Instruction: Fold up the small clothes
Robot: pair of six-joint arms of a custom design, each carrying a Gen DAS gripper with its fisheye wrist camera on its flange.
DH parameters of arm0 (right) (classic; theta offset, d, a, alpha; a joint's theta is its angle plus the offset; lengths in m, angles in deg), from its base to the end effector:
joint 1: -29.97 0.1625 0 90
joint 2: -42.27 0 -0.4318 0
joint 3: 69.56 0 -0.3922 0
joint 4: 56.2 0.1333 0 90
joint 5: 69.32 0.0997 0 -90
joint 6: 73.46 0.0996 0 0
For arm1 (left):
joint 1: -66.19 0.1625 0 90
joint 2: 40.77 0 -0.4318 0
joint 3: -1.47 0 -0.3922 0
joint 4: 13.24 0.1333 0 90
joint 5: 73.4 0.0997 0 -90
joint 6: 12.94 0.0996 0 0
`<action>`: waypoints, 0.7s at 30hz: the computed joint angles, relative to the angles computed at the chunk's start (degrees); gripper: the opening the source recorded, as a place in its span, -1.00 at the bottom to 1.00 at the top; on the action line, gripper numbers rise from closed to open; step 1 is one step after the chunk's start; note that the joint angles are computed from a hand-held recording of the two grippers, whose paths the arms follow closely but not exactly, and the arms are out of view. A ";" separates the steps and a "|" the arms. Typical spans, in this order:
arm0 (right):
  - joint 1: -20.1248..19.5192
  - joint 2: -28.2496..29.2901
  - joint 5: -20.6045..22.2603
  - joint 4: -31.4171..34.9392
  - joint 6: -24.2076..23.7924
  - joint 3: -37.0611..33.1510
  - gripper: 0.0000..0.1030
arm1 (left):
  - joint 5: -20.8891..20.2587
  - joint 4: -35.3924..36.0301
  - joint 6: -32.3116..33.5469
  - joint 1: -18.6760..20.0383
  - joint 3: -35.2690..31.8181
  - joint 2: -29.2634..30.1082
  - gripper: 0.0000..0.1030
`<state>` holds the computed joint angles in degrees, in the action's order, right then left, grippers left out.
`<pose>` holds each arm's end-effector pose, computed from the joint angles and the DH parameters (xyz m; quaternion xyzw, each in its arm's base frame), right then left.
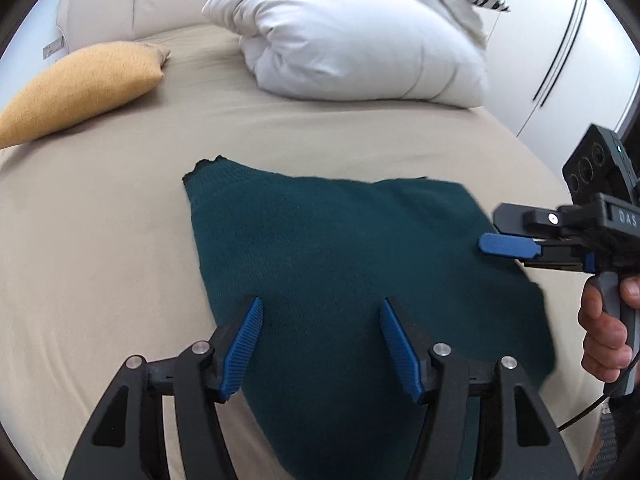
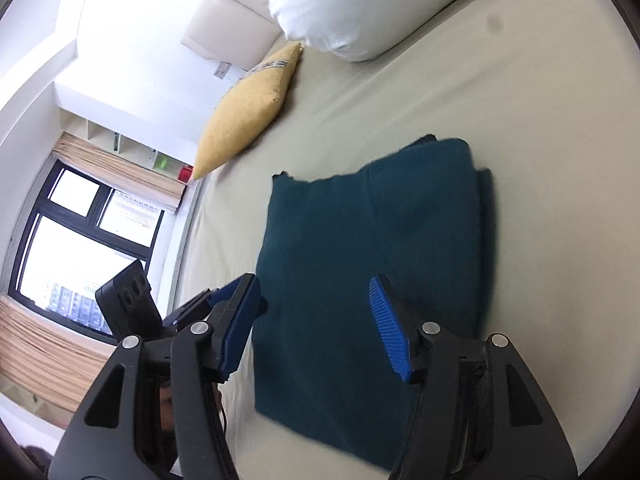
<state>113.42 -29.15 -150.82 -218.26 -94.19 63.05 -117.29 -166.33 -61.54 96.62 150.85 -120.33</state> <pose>0.0965 -0.4571 0.1502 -0.1295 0.9843 -0.1092 0.0494 -0.1587 -0.3310 0.1388 0.1107 0.9121 -0.2849 0.2731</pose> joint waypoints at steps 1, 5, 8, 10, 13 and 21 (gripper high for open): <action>0.61 2.26 -1.12 -0.66 1.37 -1.45 0.09 | 0.60 -0.09 0.07 0.19 -0.05 0.60 0.25; -0.63 6.51 -1.11 -3.02 3.65 -4.38 0.05 | 2.37 0.34 0.75 0.35 -0.77 3.05 0.32; -3.76 6.95 3.68 -4.77 5.72 -5.04 0.01 | 2.09 -1.58 1.52 1.41 -0.71 3.42 0.34; -5.46 6.52 6.05 -4.99 5.85 -4.88 -0.03 | 2.28 -1.77 1.31 1.18 -0.59 3.71 0.34; -6.97 5.02 5.69 -8.18 6.19 -3.72 -0.06 | 2.71 -1.62 0.58 0.82 -0.42 4.02 0.35; -11.59 -5.94 12.96 -5.91 -1.39 3.59 0.02 | 3.21 -1.57 -0.11 0.49 -0.43 4.64 0.35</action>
<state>101.83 -35.09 -137.87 -224.17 -95.58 66.64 -114.08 -167.90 -61.65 97.11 150.41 -115.69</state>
